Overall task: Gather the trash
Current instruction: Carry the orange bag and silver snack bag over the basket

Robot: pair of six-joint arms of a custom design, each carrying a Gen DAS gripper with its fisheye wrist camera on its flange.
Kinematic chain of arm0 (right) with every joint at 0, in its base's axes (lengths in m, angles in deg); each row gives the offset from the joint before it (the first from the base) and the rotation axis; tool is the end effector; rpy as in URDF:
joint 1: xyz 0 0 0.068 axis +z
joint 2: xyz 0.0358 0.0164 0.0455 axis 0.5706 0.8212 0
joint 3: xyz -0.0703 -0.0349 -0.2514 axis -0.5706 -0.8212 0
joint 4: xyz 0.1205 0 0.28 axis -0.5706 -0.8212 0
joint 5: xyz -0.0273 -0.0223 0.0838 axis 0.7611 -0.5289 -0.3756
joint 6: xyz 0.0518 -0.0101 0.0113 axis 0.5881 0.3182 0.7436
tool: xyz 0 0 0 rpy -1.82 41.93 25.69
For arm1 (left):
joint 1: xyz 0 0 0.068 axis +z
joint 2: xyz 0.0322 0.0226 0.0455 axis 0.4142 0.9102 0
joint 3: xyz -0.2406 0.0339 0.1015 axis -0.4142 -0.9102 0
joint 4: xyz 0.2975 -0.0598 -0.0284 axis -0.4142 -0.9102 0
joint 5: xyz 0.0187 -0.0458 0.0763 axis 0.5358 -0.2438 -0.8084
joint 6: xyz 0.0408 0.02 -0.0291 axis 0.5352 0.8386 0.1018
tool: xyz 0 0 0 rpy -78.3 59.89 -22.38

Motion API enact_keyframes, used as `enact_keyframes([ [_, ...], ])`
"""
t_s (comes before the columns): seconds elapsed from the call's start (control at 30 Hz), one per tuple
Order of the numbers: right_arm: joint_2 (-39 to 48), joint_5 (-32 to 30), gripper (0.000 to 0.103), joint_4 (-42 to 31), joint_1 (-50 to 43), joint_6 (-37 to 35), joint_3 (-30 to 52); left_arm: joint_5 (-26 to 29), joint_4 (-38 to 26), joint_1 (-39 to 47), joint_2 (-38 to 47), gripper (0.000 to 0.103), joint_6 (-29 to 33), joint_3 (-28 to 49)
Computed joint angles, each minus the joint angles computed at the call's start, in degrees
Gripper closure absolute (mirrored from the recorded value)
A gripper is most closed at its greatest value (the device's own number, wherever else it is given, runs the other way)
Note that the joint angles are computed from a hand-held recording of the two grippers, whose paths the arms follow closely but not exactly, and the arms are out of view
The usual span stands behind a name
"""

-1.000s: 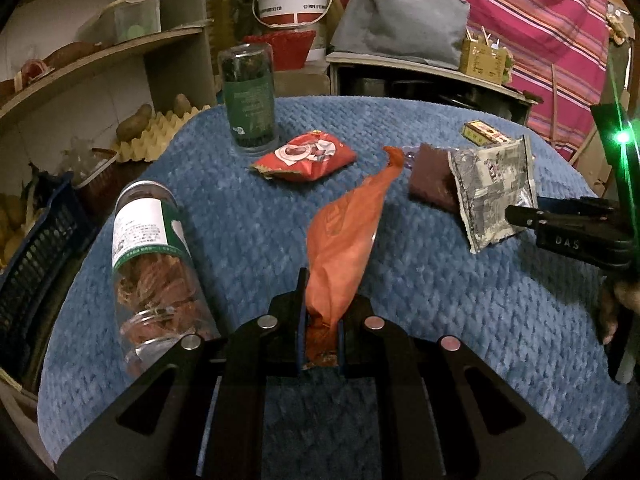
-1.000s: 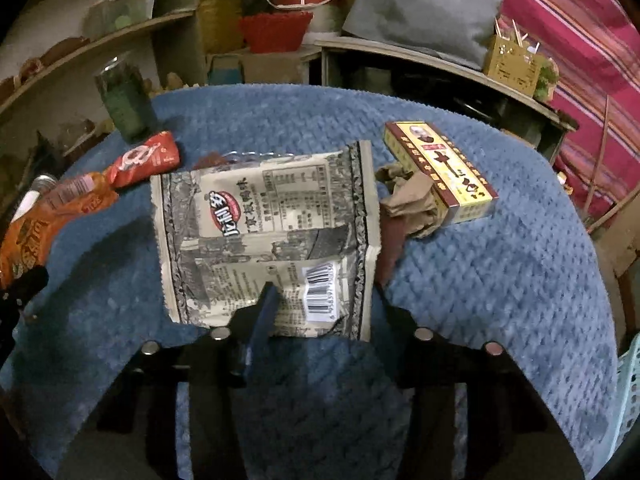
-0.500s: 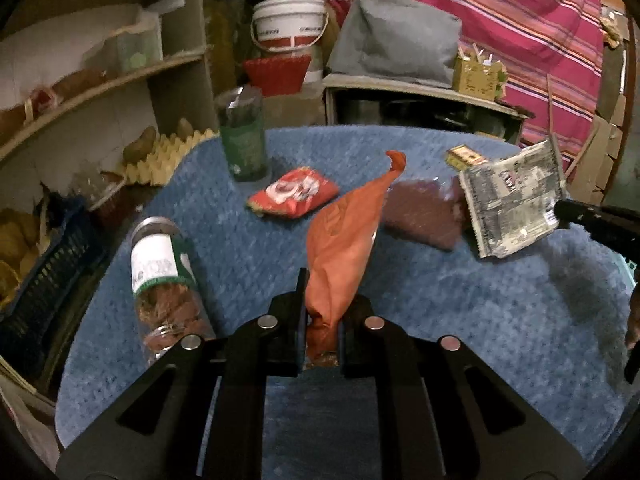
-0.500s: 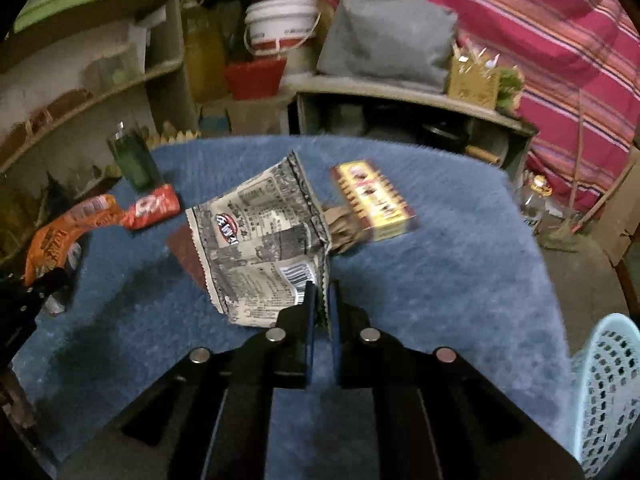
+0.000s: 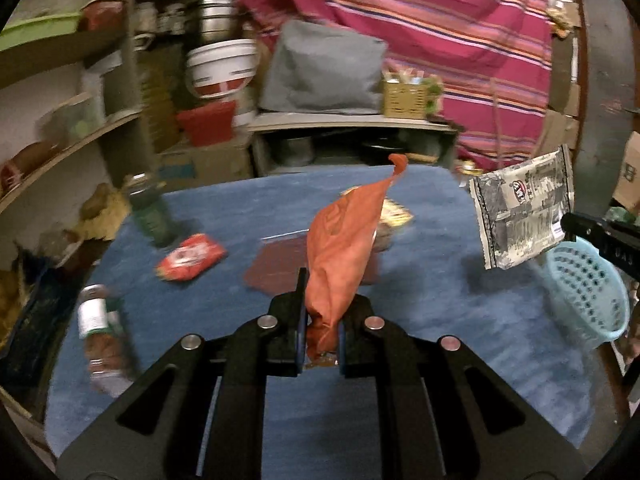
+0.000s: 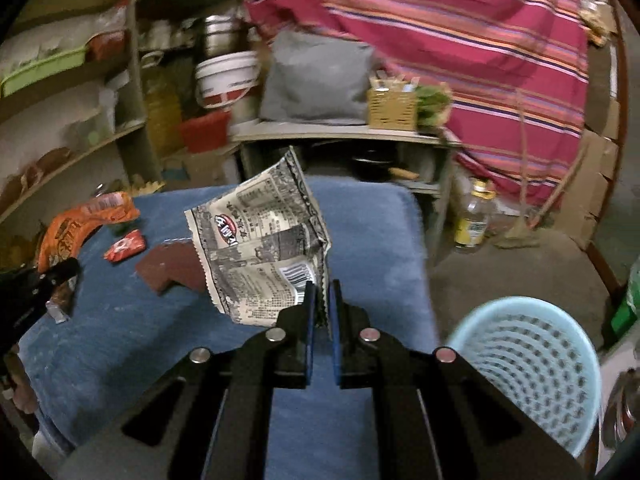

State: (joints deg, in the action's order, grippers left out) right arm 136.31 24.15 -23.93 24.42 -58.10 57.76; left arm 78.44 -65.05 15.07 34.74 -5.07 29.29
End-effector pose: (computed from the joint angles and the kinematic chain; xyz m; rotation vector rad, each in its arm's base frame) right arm 0.2546 -0.0388 0.2182 -0.0098 2.1588 0.0893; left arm 0.2648 -0.0429 0.2113 0.1806 2.1645 -0.0534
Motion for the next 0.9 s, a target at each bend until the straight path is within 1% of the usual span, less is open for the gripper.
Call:
enact_keyframes([
  [0.1, -3.5, -3.0, 0.096, -2.1, -8.2, -3.8, -1.3, -2.7, 1.0, -6.8, 2.8, 0.093, -2.6, 1.7],
  [0.17, -4.3, -7.3, 0.096, -3.4, -16.4, -7.0, -1.3, -4.7, 2.0, -12.0, 5.5, 0.093, -4.5, 3.2],
  [0.33, -0.7, -15.3, 0.096, -4.8, -32.8, -13.5, 1.1, -9.2, 4.5, -23.0, 13.7, 0.093, -7.8, 7.7],
  [0.43, 3.2, -18.2, 0.096, -4.5, -39.9, -16.6, 2.7, -11.5, 6.1, -28.9, 18.8, 0.093, -8.7, 10.8],
  [0.5, 5.1, -18.8, 0.096, -3.9, -42.6, -17.8, 3.3, -12.9, 6.8, -32.3, 22.5, 0.093, -9.3, 13.2],
  [0.67, 9.9, -19.9, 0.096, -2.2, -48.5, -19.8, 5.1, -14.4, 8.1, -37.7, 29.9, 0.093, -10.1, 18.3],
  [0.9, 15.3, -18.2, 0.096, 0.5, -51.6, -19.4, 6.6, -13.8, 9.7, -41.2, 39.1, 0.093, -11.3, 25.2],
])
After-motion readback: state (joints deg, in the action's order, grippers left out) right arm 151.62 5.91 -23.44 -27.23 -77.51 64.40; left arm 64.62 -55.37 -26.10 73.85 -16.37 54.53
